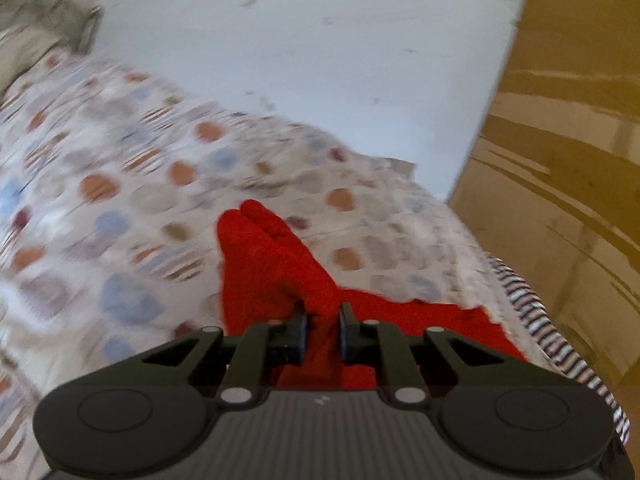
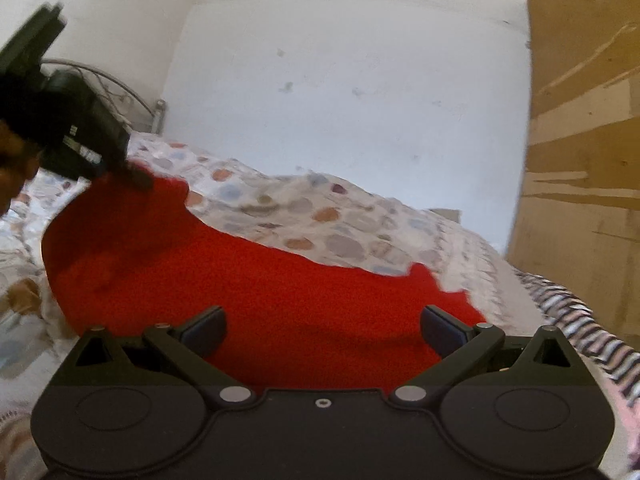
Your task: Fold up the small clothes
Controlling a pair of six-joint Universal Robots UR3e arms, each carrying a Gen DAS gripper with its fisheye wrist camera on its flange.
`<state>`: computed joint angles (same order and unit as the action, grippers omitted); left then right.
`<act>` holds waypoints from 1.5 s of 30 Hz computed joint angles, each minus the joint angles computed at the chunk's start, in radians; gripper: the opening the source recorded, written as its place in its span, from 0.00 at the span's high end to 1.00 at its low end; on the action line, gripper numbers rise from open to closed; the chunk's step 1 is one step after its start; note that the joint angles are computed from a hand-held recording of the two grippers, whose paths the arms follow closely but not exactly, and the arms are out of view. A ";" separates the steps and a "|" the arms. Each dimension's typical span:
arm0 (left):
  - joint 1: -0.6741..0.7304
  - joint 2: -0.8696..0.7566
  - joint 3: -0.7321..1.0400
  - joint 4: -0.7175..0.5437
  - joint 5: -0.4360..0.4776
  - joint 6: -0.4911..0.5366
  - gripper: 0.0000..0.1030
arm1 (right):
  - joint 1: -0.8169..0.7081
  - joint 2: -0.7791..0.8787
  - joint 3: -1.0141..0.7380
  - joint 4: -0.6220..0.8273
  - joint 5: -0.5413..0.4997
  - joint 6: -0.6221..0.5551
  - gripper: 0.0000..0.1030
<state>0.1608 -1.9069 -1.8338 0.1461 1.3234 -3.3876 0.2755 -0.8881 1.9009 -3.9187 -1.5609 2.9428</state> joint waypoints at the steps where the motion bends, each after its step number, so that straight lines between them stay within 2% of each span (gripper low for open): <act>1: -0.033 -0.017 0.050 -0.026 0.013 0.013 0.86 | -0.018 -0.021 0.034 -0.019 0.016 0.005 0.00; 5: -0.171 -0.115 0.271 -0.138 0.070 0.058 0.87 | -0.066 -0.078 0.139 -0.107 -0.005 -0.016 0.00; 10: -0.316 -0.262 0.540 -0.316 0.083 0.104 0.87 | -0.123 -0.128 0.245 -0.159 -0.122 -0.016 0.00; 13: -0.378 -0.337 0.635 -0.397 0.110 0.137 0.87 | -0.177 -0.154 0.310 -0.163 -0.149 0.039 0.00; 16: -0.402 -0.365 0.639 -0.430 0.120 0.166 0.86 | -0.223 -0.171 0.363 -0.158 -0.144 0.094 0.00; 19: -0.398 -0.354 0.594 -0.407 0.109 0.186 0.83 | -0.254 -0.170 0.393 -0.166 -0.128 0.117 0.00; 21: -0.378 -0.330 0.562 -0.399 0.058 0.174 0.74 | -0.261 -0.169 0.395 -0.160 -0.126 0.129 0.00; 23: -0.342 -0.300 0.525 -0.392 -0.026 0.145 0.52 | -0.250 -0.155 0.367 -0.142 -0.144 0.138 0.00; 26: -0.308 -0.269 0.490 -0.373 -0.103 0.117 0.32 | -0.235 -0.165 0.364 -0.128 -0.161 0.143 0.00; 27: -0.304 -0.270 0.498 -0.371 -0.108 0.112 0.30 | -0.236 -0.174 0.368 -0.118 -0.159 0.143 0.00; 29: -0.300 -0.231 0.457 -0.355 -0.113 0.108 0.18 | -0.234 -0.187 0.360 -0.083 -0.158 0.142 0.00; 31: -0.295 -0.187 0.399 -0.305 -0.133 0.111 0.12 | -0.231 -0.199 0.355 -0.058 -0.163 0.138 0.00; 35: -0.289 -0.087 0.268 -0.200 -0.131 0.129 0.01 | -0.220 -0.211 0.332 -0.006 -0.172 0.137 0.00; 38: -0.291 -0.017 0.157 -0.121 -0.064 0.150 0.01 | -0.214 -0.220 0.328 0.005 -0.167 0.132 0.00; 45: -0.250 0.091 -0.059 -0.036 0.046 0.251 0.01 | -0.207 -0.244 0.289 0.099 -0.157 0.108 0.00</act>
<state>-0.0894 -1.8162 -1.8924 0.1100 1.3690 -3.1362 0.0684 -1.1317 2.1898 -3.8199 -1.7183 3.0506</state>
